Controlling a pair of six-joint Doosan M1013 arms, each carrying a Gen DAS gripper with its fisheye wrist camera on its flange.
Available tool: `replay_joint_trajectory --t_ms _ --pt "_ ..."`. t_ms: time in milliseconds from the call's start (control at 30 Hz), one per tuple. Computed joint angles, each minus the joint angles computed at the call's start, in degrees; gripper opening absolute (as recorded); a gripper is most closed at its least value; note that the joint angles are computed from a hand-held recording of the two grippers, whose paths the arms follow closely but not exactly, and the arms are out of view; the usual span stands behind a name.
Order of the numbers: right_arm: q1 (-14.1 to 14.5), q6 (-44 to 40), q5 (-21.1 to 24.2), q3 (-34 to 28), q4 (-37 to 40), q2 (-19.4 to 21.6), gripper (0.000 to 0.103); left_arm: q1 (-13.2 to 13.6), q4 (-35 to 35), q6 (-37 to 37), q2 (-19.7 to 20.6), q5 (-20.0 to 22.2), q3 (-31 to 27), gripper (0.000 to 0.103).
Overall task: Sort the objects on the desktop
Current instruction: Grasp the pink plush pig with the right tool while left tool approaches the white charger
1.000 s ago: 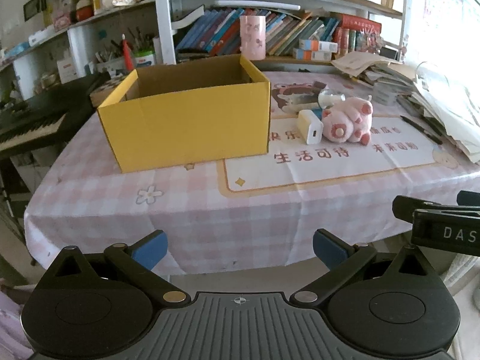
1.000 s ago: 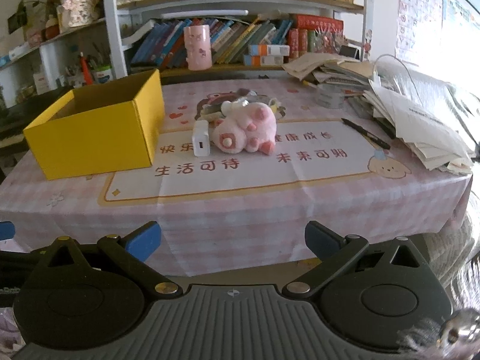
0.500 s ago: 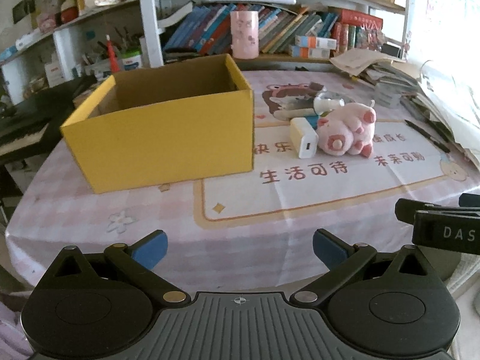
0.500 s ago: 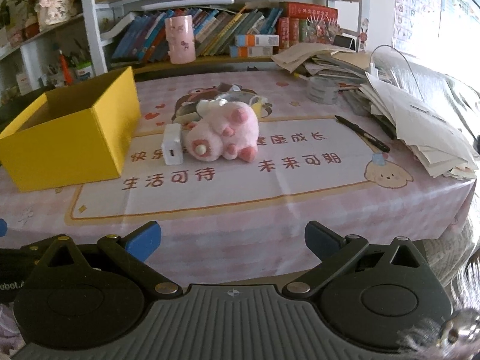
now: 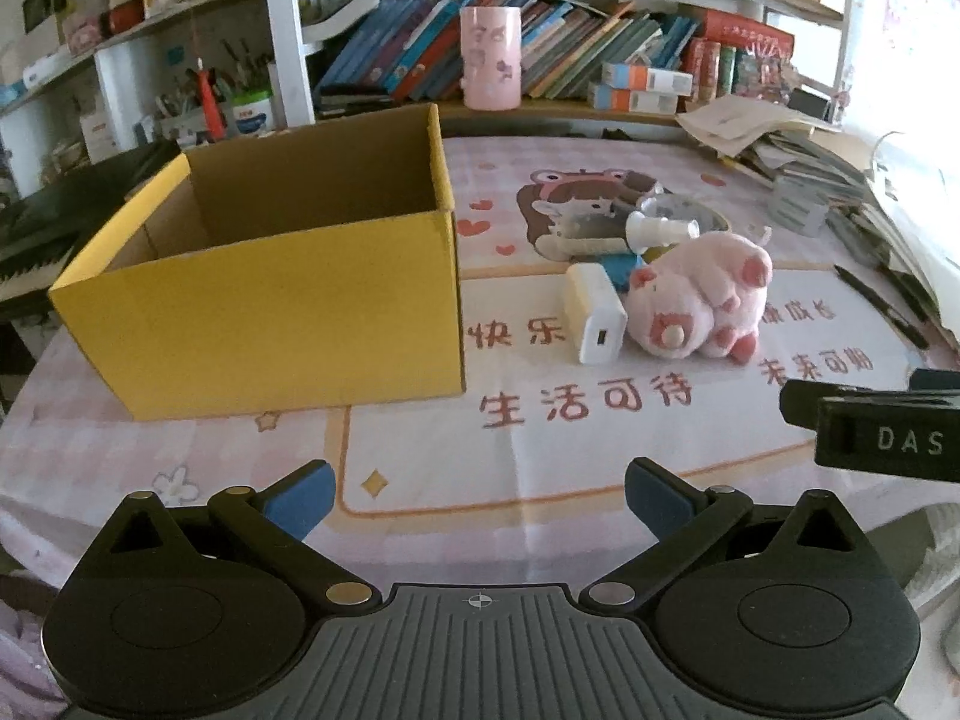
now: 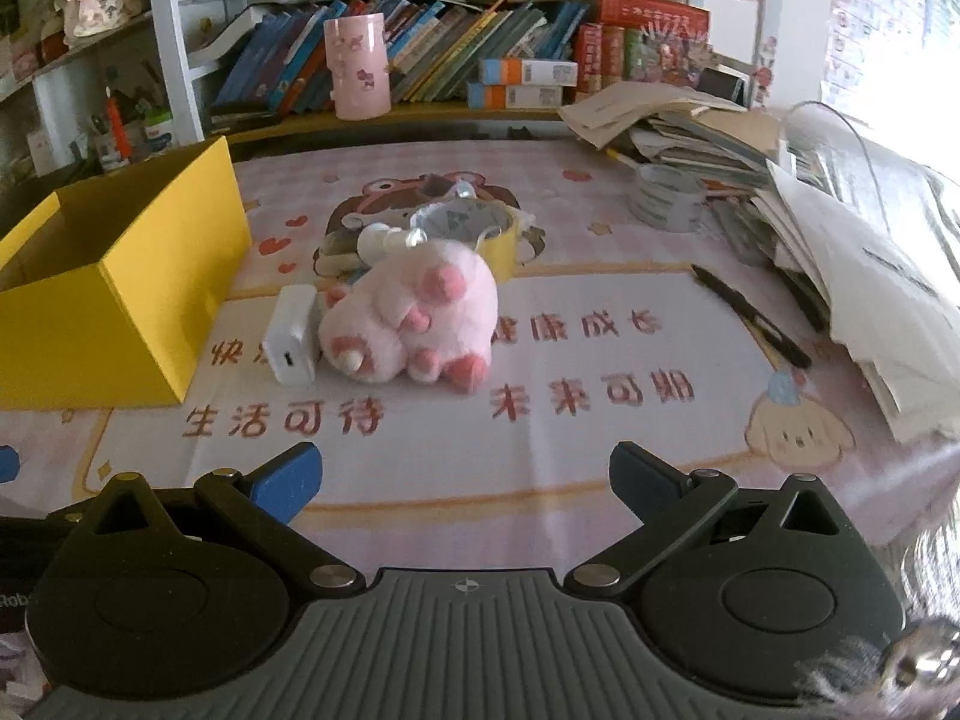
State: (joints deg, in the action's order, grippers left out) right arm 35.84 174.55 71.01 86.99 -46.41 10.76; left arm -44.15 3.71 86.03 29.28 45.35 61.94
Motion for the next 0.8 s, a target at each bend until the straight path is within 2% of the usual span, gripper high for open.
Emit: replay_joint_trajectory --t_ms 200,433,633,800 --pt "-3.44 -5.08 -5.45 0.95 2.04 -0.89 0.103 -1.48 3.38 -2.91 2.1 2.41 -3.32 0.103" --pt "-7.82 -10.4 -13.86 1.97 5.06 -1.65 0.103 -2.81 5.79 -4.49 4.87 5.71 -7.71 0.103" --pt "-11.87 -15.72 -20.15 2.0 10.65 -1.53 0.103 -3.72 6.43 -3.98 6.98 8.06 -11.15 0.099" --pt "-14.36 -21.17 -23.26 1.66 16.23 -0.89 0.103 -4.32 6.54 -3.09 8.56 10.04 -13.79 0.096"
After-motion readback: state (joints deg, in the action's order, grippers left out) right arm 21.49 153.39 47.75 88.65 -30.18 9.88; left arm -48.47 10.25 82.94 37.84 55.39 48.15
